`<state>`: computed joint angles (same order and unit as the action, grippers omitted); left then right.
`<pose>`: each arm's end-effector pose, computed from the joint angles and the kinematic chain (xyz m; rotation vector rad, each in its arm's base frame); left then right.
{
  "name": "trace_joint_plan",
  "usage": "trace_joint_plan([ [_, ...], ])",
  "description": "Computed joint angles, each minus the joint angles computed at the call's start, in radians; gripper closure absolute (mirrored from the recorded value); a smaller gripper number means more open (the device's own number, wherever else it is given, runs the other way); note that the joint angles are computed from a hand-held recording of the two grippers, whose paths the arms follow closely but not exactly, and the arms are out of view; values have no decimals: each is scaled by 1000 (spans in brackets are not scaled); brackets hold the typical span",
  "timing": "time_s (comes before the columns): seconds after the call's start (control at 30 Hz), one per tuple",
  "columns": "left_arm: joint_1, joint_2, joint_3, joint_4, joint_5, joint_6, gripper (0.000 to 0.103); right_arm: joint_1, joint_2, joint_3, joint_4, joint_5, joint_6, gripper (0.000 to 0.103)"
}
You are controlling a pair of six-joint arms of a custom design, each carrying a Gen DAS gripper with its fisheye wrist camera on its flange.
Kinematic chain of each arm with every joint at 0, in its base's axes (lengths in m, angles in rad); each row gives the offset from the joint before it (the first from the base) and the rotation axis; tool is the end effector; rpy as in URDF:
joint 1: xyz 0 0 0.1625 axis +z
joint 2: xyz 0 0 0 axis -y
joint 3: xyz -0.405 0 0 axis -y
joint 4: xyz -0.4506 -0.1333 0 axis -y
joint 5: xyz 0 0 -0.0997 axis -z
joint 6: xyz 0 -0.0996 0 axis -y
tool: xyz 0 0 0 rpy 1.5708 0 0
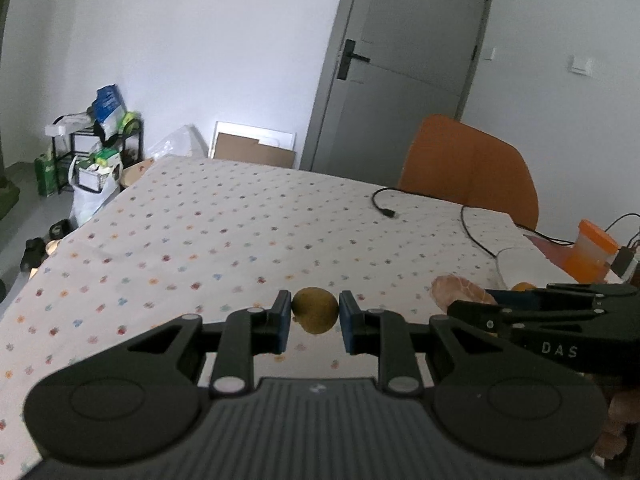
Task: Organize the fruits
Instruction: 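Carry the kiwi in the left tool while the right carries the pomelo segment to the plate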
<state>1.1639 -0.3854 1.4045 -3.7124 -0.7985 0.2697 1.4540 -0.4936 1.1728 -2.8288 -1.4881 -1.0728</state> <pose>-0.0983 -0.7405 -0.0101 0.1905 2.1573 -1.3745 0.0421 -0.8558 0.0428 1.3126 -2.4589 0.7520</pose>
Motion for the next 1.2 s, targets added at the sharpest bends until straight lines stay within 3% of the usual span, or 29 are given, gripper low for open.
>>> trace_joint_plan([
  [0.6,-36,79,-155,77,-68,89,79,-45,-64,10,-94,52,79,67],
  [1.2,-60,218,-395,271,-135,127,79,-103,-72,-76,-191,44,157,67],
])
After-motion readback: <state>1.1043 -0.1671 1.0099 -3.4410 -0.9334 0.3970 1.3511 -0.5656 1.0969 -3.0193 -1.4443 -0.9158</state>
